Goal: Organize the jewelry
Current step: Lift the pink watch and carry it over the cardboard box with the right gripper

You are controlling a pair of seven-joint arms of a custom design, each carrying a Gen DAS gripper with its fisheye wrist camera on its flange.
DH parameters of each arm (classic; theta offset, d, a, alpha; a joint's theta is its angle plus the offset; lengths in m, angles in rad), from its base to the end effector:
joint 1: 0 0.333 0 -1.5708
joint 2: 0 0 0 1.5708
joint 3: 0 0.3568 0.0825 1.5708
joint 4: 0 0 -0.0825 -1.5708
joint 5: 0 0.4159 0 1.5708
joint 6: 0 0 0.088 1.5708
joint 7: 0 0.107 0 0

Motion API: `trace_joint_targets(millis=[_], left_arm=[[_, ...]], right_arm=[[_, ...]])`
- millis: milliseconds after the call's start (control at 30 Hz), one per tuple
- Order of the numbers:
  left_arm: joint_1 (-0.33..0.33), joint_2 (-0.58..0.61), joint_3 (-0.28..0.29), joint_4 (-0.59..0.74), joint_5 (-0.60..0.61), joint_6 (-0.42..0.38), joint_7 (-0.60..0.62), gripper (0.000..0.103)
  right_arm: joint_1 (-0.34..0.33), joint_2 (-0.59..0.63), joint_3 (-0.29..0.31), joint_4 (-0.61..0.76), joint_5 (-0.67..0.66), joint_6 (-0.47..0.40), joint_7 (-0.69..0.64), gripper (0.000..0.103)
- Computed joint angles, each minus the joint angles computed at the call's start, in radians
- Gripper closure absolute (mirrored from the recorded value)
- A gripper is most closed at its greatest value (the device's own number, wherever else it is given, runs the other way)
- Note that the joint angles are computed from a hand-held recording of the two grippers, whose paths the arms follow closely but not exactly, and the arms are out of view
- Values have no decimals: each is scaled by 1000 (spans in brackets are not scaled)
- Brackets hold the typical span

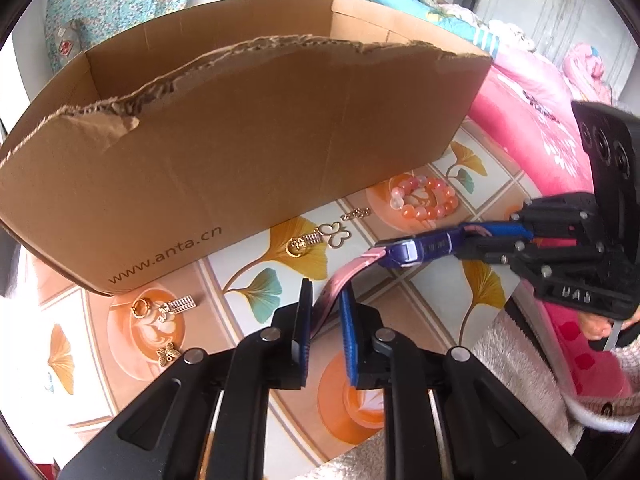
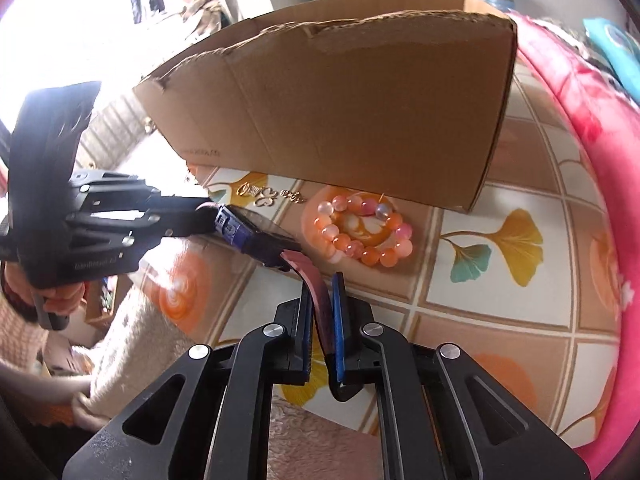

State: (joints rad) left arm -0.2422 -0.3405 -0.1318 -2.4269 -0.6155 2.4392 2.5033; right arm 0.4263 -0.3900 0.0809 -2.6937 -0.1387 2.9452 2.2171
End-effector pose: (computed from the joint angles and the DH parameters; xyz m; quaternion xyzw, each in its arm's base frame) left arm 0.4464 -0.1801 0.4924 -0.3160 0.9089 -0.2680 0.0469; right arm 0.3792 0.2219 0.4431 -0.6681 0.6733 -0.1134 0.2958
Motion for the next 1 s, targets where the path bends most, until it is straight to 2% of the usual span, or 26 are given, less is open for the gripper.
trace_joint_targets(millis=[133, 300, 433, 567, 700, 833, 933, 1000], left_arm=[[8, 1, -8, -3, 41, 7, -8, 86], [15, 4, -11, -3, 62, 8, -44, 86], [5, -5, -18, -24, 57, 51, -58, 88], [-15, -28, -4, -43, 24, 82, -44, 98], [-34, -83, 18, -61, -11, 83, -2, 100], [-58, -162, 61, -59, -67, 35, 50, 100], [-67, -198, 86, -23, -111, -2, 86, 100], [-66, -189, 97, 23, -133, -15, 106, 100]], right_arm=[[5, 12, -12, 8, 25, 16, 9, 98], [-8, 28, 5, 10, 19, 46, 36, 98], [2, -14, -12, -20, 22, 47, 35, 98], [-41, -1, 35, -15, -16, 63, 80, 100], [-90, -54, 97, -21, -81, 51, 143, 100], [-103, -152, 125, -20, -134, -2, 184, 100], [-93, -211, 107, 2, -160, -26, 171, 100], [-81, -217, 74, 46, -177, -40, 116, 100]])
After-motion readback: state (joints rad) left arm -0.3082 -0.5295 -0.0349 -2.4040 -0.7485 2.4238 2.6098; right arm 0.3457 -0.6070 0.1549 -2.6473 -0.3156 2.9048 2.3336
